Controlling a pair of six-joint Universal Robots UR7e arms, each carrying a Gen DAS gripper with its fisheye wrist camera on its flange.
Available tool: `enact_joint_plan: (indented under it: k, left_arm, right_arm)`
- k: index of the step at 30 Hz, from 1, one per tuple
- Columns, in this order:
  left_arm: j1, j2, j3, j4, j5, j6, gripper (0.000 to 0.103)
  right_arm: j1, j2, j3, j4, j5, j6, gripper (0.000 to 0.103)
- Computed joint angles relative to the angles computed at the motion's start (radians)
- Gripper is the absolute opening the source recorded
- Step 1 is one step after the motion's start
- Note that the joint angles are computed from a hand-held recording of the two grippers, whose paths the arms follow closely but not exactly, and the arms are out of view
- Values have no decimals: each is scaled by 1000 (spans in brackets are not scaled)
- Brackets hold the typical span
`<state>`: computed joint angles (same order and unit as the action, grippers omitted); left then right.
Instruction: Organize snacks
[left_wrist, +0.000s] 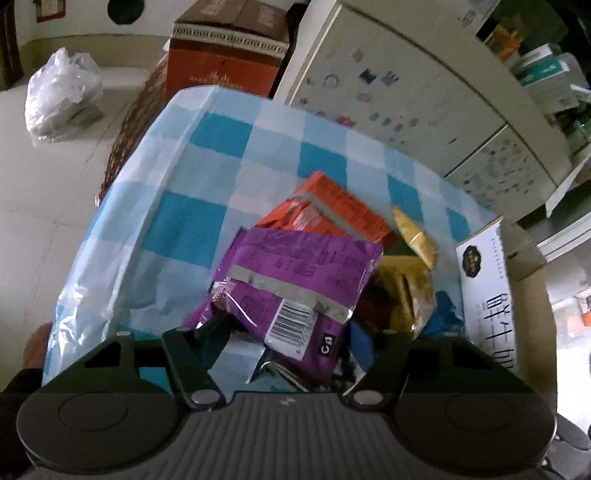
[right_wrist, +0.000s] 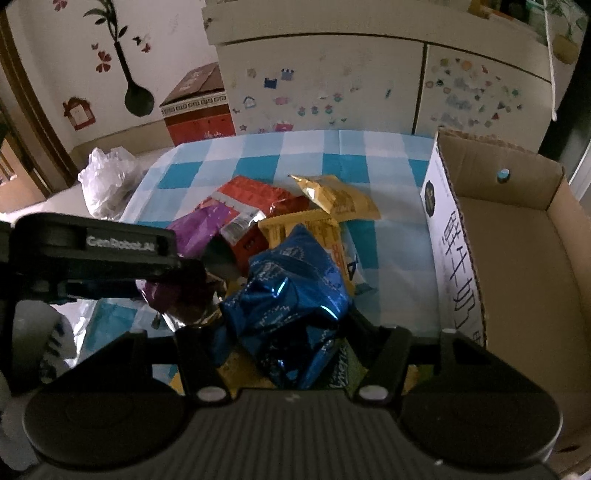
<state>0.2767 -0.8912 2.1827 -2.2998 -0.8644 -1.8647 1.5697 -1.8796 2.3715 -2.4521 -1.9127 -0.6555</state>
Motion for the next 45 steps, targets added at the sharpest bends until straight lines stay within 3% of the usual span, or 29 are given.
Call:
enact_joint_plan:
  k: [12, 22, 24, 26, 36, 45]
  left_arm:
    - [-33, -43, 15, 53, 53, -86, 69]
    - [-41, -42, 3, 64, 63, -46, 69]
    - [-35, -42, 23, 11, 58, -55, 71]
    - [-12, -36, 36, -57, 31, -21, 82]
    - [24, 11, -7, 37, 40, -33, 86]
    - [-6, 1, -3, 61, 85, -55, 56]
  right_arm:
    - [-1, -13, -1, -3, 20, 0, 62]
    - [0, -20, -8, -10, 42, -4, 62]
    - [-1, -17, -11, -10, 41, 1, 62]
    - [0, -16, -12, -6, 38, 7, 62]
    - [1, -17, -11, -4, 38, 9, 62]
    - [-1, -22, -13, -8, 48, 10, 62]
